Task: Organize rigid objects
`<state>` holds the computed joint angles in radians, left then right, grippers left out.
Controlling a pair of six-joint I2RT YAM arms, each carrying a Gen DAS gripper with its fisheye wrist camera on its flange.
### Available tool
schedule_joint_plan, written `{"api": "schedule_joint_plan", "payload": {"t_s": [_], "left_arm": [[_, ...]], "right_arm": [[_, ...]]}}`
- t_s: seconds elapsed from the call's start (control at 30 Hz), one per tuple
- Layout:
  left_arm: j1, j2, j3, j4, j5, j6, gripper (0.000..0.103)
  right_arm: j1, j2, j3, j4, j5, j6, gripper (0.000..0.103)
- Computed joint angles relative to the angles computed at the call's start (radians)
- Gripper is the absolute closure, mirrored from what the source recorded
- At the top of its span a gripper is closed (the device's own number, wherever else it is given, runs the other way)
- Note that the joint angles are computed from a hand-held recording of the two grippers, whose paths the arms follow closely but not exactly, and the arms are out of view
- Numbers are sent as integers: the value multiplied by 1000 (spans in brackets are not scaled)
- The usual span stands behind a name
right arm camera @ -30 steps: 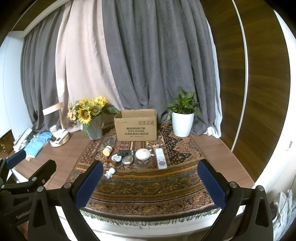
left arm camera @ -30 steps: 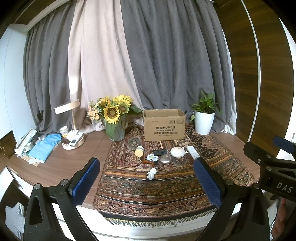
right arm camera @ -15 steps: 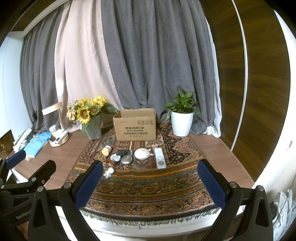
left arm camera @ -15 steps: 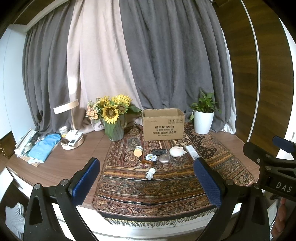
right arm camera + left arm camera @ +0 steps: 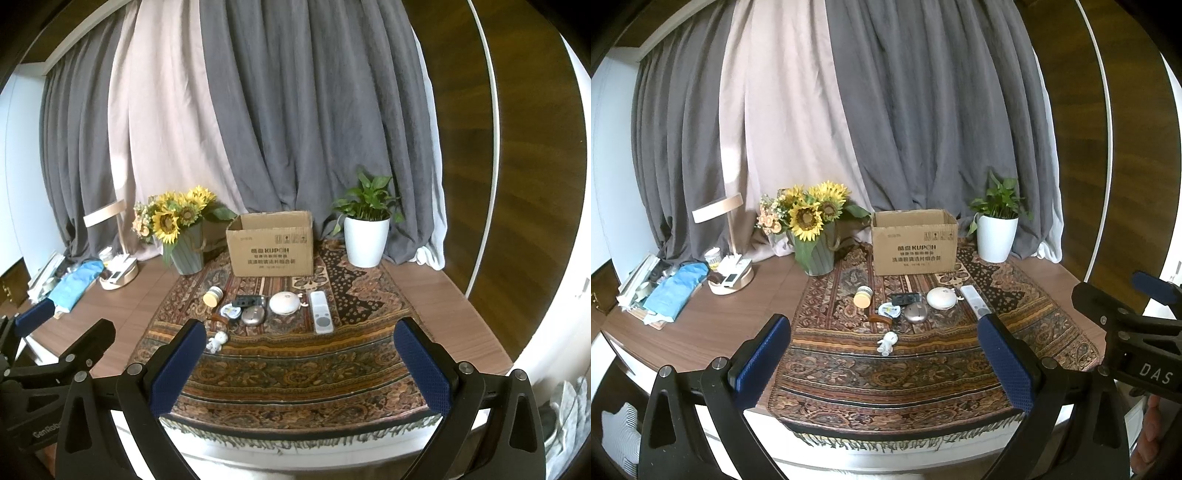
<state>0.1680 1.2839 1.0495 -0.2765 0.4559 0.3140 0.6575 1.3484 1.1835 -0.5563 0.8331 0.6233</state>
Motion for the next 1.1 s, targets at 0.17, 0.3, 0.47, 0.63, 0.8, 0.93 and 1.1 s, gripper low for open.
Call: {"api": "schedule_joint_plan", "payload": {"t_s": [0.17,0.3,0.47,0.63,0.8,0.93,1.1], "left_arm": [[-30,49,-1,37,-31,4,0],[-53,96,9,58,-56,-3,0],[-73,150,14,81,-95,-3,0],[-83,217,40,101,-115,16,0],[-84,331,105,126,-103,42,4],[-83,472,227,104,-79,64,6],[-90,664,434,7,-44,106,19]], "right_arm": [[-59,14,-23,67,-77,-49,0],[-115,40,-39,133,-152,-107,0],[-185,83,-46,193,-250,-153,0],[-233,143,-30,212,-327,-170,0],[-272,228,20,241,-382,-188,0],[-303,330,103,252,-437,-194,0],[-330,507,288,219,-470,-220,1]]}}
